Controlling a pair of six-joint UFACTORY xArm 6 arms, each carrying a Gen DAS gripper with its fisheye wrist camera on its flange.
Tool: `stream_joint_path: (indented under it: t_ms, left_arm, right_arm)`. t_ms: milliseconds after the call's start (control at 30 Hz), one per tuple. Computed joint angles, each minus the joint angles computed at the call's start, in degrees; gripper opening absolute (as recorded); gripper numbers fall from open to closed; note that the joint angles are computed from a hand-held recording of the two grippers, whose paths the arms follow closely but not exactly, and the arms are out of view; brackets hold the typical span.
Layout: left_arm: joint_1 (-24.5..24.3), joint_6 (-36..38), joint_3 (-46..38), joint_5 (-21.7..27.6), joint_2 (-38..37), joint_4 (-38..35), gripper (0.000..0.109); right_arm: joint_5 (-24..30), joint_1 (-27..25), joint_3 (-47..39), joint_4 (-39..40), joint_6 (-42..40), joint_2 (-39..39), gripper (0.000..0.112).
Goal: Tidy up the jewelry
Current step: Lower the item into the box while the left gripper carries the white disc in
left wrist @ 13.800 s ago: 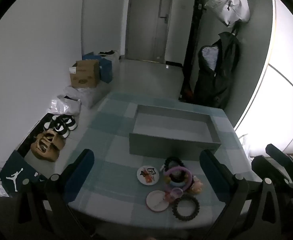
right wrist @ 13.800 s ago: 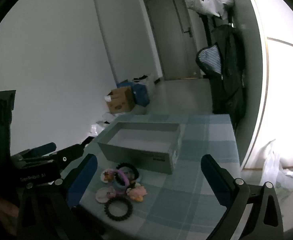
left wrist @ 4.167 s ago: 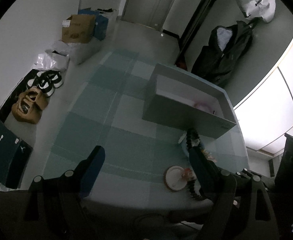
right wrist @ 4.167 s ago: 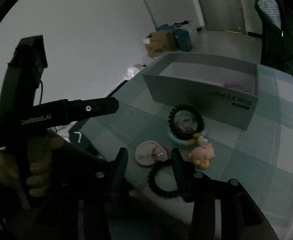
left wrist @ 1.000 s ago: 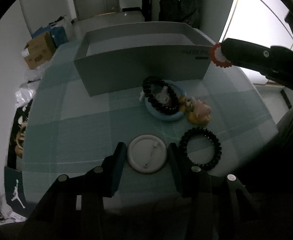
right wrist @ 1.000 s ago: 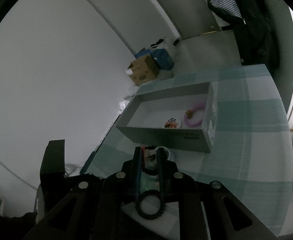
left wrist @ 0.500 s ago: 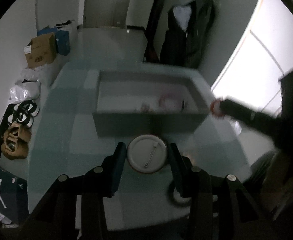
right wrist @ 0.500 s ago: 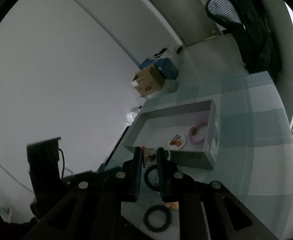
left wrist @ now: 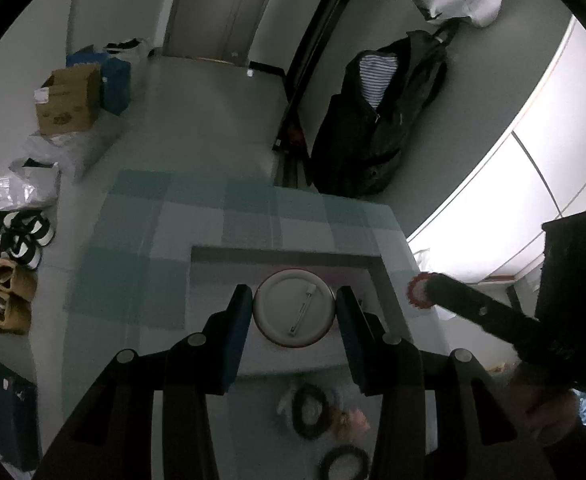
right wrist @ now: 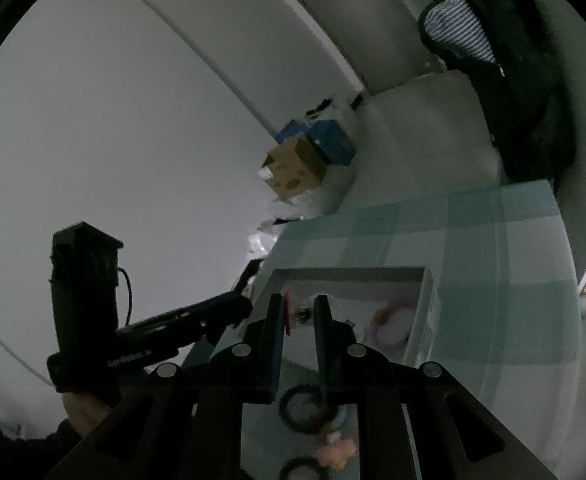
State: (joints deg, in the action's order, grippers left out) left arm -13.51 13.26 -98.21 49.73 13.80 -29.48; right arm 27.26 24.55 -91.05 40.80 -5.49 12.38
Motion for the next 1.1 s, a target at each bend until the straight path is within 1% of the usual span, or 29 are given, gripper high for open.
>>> stream_joint_path:
  t_ms: [100, 167, 267, 433, 533, 733, 1000, 1033, 1100]
  left_arm:
    - [0.2, 0.3, -4.8, 2.9, 3.9, -0.5, 0.038]
    - [0.2, 0.2, -7.3, 4.8, 5.8, -0.7, 0.038]
    - [0.2, 0.1, -9.5, 6.5, 7.8, -0.5, 0.038]
    - [0.0, -0.5, -12.5, 9.0, 10.4, -0.1, 0.038]
    - [0.3, -0.7, -15.3, 12.3, 12.3, -0.8, 0.038]
    - [0.1, -0.4, -15.6, 12.6, 12.8, -0.2, 0.038]
    - [0.3, 0.9, -14.0, 11.5, 12.0, -1.9, 0.038]
    - [0.3, 0.8, -13.6, 11.0, 11.9, -2.3, 0.038]
    - [0.6, 0.3, -14.3, 11.6, 12.3, -3.0, 0.038]
  right_arm:
    - [3.2, -1.1, -5.4, -1.6, 1.8, 4.3, 0.013]
    - [4.7, -1.5, -8.0, -1.3, 2.0, 6.6, 0.013]
    - [5.9, -2.0, -10.2, 0.0, 1.4, 8.9, 0.013]
    - [7.6, -2.4, -12.7, -0.1, 1.6, 11.5, 0.013]
    - [8.2, -2.6, -13.3, -0.2, 1.8, 12.3, 0.013]
    - [9.3, -2.7, -14.2, -2.3, 4.3, 13.5, 0.013]
    - [8.7, -2.3, -13.9, -5.1, 5.8, 13.3, 0.014]
    - [8.7, -2.2, -13.7, -5.6, 6.0, 13.2, 0.016]
    - [8.4, -2.1, -13.4, -6.5, 6.8, 13.0, 0.016]
